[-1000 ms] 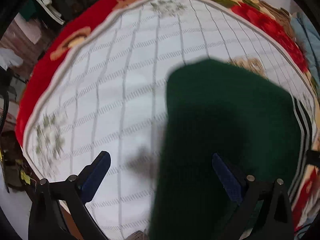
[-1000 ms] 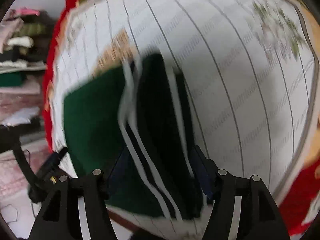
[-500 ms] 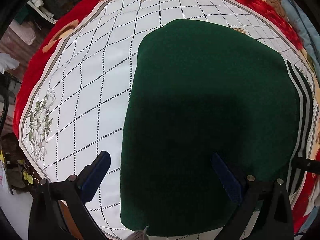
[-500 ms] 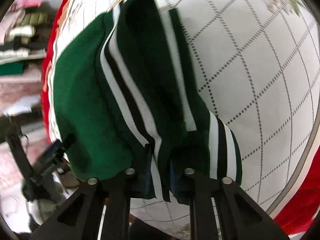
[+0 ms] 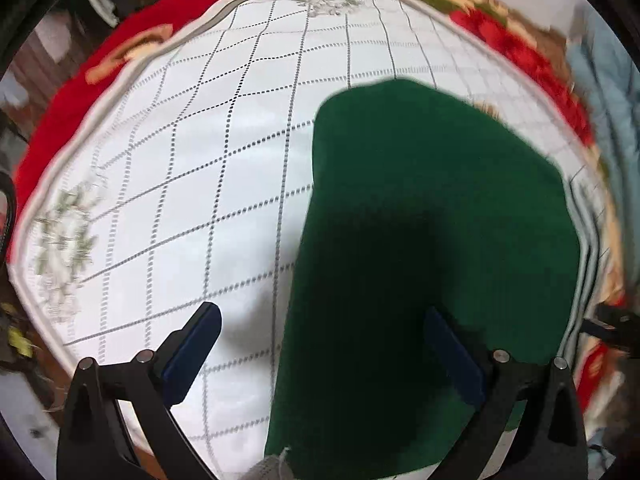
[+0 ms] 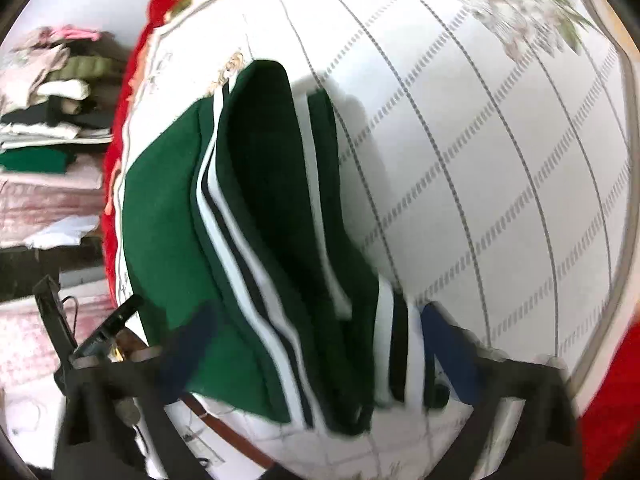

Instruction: Fold large clothes

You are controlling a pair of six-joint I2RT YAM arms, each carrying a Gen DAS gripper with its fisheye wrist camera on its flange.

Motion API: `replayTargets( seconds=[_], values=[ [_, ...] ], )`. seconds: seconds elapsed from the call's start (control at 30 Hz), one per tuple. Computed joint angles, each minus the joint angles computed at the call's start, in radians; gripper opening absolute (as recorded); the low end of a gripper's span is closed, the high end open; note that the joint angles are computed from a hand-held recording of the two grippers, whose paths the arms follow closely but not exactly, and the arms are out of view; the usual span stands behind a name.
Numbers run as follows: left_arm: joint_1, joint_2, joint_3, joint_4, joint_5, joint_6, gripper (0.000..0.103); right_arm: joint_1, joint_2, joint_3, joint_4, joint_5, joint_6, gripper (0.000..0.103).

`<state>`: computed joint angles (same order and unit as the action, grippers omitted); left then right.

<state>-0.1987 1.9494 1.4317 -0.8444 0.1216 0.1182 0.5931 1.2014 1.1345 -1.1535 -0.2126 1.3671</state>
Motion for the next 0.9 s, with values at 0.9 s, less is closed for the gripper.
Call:
replayTargets(
  seconds=[0.9],
  values=[
    [0.100, 0.502, 0.618, -0.477, 0.407, 0.408, 0.103, 0.368, -0.159, -0.680, 1.091, 0.206, 0.701, 0.103]
  ],
)
